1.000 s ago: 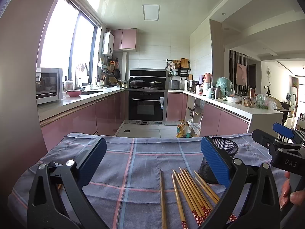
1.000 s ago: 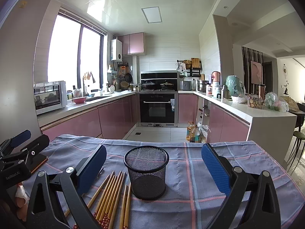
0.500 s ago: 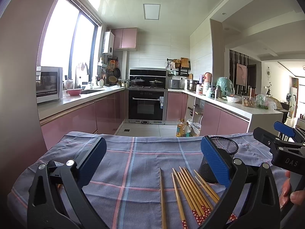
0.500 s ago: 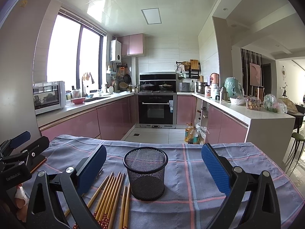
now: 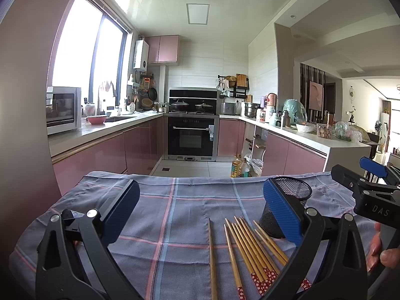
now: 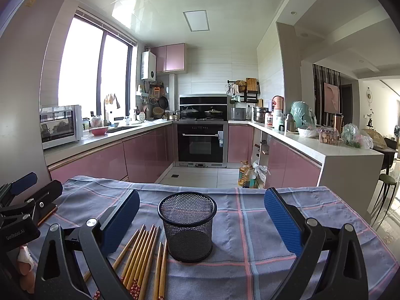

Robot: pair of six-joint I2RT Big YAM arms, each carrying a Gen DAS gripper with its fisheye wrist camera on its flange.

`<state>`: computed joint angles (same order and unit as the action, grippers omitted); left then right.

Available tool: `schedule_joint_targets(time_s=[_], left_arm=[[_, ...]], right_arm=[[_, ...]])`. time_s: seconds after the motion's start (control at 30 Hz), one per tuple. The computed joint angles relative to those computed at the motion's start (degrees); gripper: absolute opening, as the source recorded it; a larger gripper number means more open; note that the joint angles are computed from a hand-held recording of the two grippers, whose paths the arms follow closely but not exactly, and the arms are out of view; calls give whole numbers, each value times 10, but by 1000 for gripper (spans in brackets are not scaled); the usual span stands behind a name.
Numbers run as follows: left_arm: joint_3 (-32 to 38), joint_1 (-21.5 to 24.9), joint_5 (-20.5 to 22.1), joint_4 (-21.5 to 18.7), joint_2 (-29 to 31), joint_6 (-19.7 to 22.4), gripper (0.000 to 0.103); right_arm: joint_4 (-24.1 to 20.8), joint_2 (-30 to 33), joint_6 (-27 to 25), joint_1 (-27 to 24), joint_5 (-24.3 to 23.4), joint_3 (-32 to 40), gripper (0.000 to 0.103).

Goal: Organize utensils

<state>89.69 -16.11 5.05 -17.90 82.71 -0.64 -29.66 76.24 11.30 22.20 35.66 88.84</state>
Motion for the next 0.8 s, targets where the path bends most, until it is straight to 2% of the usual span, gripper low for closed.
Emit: schedule_joint_targets(time_s=[0.8], left_arm=[[-2,-4,-1,-6,-1,2,97]], right_arm=[[-4,0,6,0,3,1,97]])
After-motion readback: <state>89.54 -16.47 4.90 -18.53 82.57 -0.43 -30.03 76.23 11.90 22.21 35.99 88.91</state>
